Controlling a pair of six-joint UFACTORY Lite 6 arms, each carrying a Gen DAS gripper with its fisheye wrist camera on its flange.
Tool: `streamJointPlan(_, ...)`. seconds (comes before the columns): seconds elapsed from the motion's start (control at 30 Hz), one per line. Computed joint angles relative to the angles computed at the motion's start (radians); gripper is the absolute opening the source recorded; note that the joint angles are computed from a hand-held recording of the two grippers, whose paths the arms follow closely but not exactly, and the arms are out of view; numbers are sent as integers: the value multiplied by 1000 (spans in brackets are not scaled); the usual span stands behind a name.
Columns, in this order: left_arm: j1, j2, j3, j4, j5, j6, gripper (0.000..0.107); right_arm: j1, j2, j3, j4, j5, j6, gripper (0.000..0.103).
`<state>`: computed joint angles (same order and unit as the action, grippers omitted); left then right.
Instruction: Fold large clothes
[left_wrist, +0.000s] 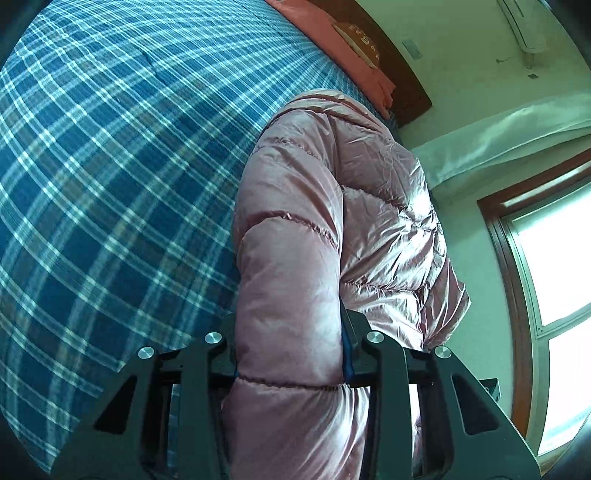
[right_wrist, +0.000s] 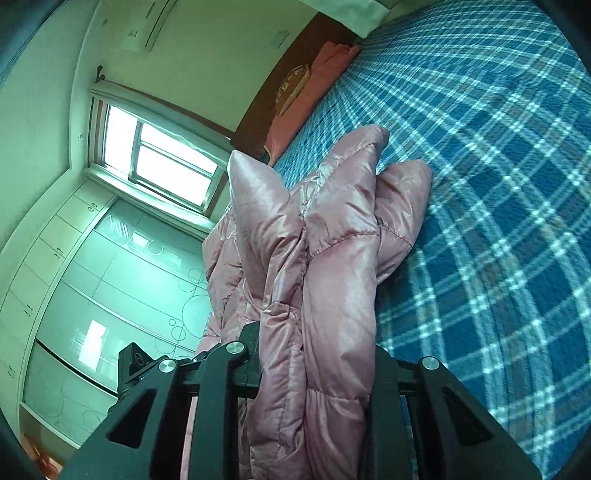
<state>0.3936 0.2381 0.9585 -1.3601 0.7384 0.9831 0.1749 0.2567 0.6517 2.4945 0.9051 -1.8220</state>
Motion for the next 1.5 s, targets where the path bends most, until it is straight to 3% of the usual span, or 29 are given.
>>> streamJointPlan(0.27, 207, 221, 246, 115, 68, -25, 35, 143, 332, 372, 10, -32, 97, 21)
streamJointPlan(0.5, 264, 341, 360, 158, 129, -19, 38, 171, 378, 440, 10, -89, 108, 21)
streamJointPlan(0.6, 286, 399, 441, 194, 206, -23, 44, 182, 335, 457, -35, -178, 153, 30)
streamJointPlan(0.73, 327, 431, 505, 224, 259, -59, 55, 153, 255, 430, -63, -266, 154, 61)
streamJointPlan(0.87, 319, 483, 599, 232, 249, -90, 62, 92, 300, 520, -174, -269, 276, 65)
streamJointPlan(1.03, 260, 587, 782, 304, 207, -187, 59, 59, 418, 685, -291, -259, 439, 64)
streamJointPlan(1.07, 246, 599, 807, 328, 189, -202, 52, 59, 438, 714, -317, -278, 471, 46)
streamJointPlan(1.1, 239, 607, 819, 351, 180, -209, 47, 56, 464, 750, -360, -289, 518, 38)
streamJointPlan(1.13, 228, 627, 846, 373, 175, -226, 46, 58, 487, 780, -377, -299, 544, 31)
streamJointPlan(1.2, 211, 665, 900, 410, 171, -262, 45, 60, 510, 808, -391, -317, 568, 29)
streamJointPlan(1.33, 229, 674, 912, 397, 203, -243, 46, 67, 475, 770, -369, -318, 540, 29)
streamJointPlan(1.4, 253, 622, 837, 376, 198, -196, 55, 71, 397, 660, -320, -304, 479, 33)
streamJointPlan(1.5, 302, 542, 712, 334, 226, -129, 63, 91, 252, 453, -206, -267, 378, 55)
